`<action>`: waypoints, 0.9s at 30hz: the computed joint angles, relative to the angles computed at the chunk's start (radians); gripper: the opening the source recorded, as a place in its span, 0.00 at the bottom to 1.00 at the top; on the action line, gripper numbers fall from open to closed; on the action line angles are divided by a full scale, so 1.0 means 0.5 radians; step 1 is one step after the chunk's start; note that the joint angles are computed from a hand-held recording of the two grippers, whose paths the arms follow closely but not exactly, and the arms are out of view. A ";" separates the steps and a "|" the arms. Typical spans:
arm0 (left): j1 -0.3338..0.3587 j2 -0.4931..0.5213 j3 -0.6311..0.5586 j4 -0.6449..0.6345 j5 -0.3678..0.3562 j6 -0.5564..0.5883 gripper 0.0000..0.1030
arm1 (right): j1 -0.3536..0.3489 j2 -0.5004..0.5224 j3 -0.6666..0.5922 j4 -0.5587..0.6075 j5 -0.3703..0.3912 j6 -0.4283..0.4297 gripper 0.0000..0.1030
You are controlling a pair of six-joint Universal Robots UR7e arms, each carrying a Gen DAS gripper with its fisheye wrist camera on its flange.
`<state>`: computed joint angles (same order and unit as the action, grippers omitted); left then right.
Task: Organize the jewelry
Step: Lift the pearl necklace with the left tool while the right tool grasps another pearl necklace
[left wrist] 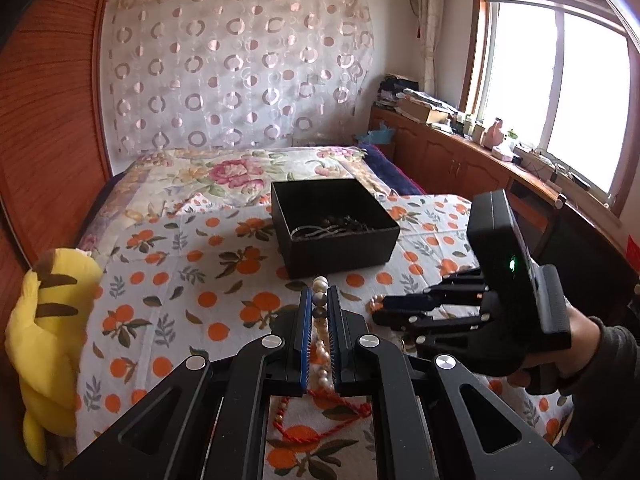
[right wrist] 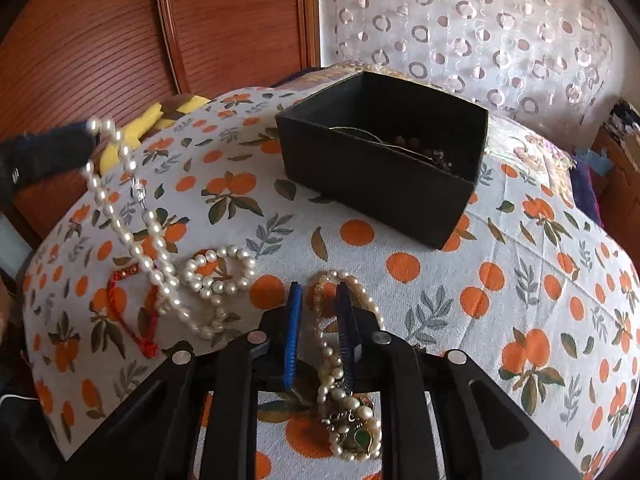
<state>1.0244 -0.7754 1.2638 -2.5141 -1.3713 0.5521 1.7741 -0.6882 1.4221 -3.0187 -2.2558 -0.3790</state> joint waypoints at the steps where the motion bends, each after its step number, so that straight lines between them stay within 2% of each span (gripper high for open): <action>1: -0.004 0.005 -0.012 -0.003 -0.001 0.006 0.06 | 0.007 0.013 -0.010 -0.011 -0.031 -0.036 0.13; 2: -0.007 0.010 -0.022 -0.005 -0.001 0.012 0.06 | 0.008 0.013 -0.008 -0.003 -0.025 -0.055 0.05; 7: -0.033 0.019 -0.049 -0.032 0.006 0.051 0.06 | 0.012 -0.004 0.012 0.014 -0.030 -0.071 0.05; 18: -0.063 0.034 -0.080 -0.064 0.018 0.081 0.06 | 0.070 -0.194 0.210 -0.299 0.080 -0.094 0.05; 27: -0.080 0.047 -0.120 -0.075 0.005 0.093 0.06 | 0.174 -0.299 0.244 -0.490 0.099 -0.212 0.05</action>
